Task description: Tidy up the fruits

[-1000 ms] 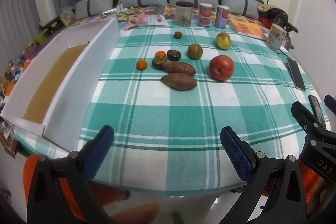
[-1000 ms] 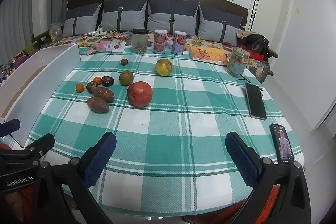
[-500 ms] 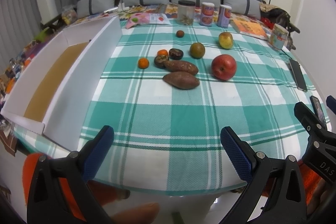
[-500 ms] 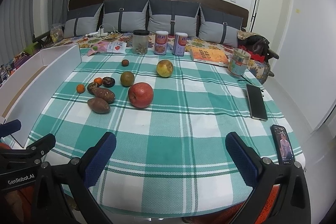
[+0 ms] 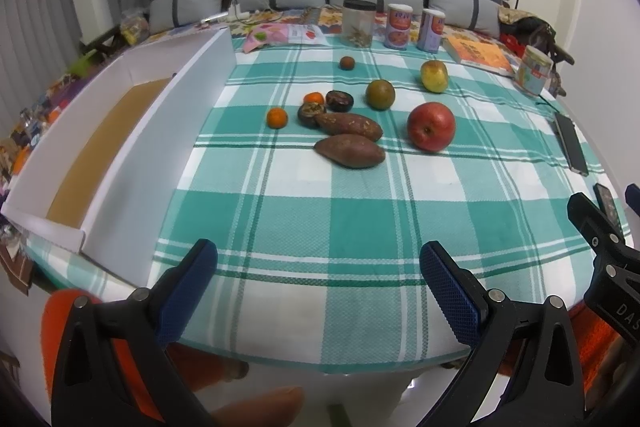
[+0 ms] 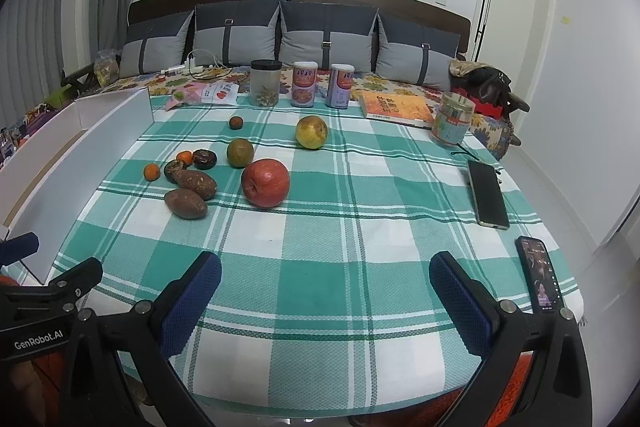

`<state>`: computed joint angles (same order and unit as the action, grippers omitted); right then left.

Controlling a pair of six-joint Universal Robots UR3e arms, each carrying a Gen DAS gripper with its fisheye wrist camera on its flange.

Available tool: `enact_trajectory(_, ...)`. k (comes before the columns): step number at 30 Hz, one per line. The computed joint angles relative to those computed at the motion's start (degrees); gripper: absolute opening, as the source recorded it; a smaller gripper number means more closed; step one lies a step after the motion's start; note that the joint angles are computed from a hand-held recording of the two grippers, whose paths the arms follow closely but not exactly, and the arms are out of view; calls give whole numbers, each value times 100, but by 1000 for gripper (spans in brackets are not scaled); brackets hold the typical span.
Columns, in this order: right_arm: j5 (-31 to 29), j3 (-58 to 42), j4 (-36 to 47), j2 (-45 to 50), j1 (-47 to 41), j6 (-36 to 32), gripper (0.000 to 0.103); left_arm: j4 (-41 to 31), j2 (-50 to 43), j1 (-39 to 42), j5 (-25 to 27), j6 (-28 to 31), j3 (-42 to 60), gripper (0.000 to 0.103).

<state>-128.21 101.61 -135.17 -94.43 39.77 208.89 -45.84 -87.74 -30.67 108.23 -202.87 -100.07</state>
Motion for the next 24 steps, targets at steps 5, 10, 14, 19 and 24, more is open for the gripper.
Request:
enact_trajectory(5, 3, 1, 4, -1, 0, 1, 103, 4, -5, 16, 8, -12, -23, 102)
enact_trajectory(10, 52, 91, -34, -52, -35, -6, 103, 4, -4, 20, 23, -39, -44, 102)
enact_trajectory(14, 46, 131, -91, -50, -41, -10, 103, 19, -2, 24, 28, -39, -58, 102)
enact_trajectory(19, 43, 139, -91, -54, -39, -3, 103, 27, 15, 33, 28, -42, -75, 102)
enact_trajectory(24, 21, 163, -155, -54, -37, -4, 103, 60, 71, 53, 39, -59, -130, 102)
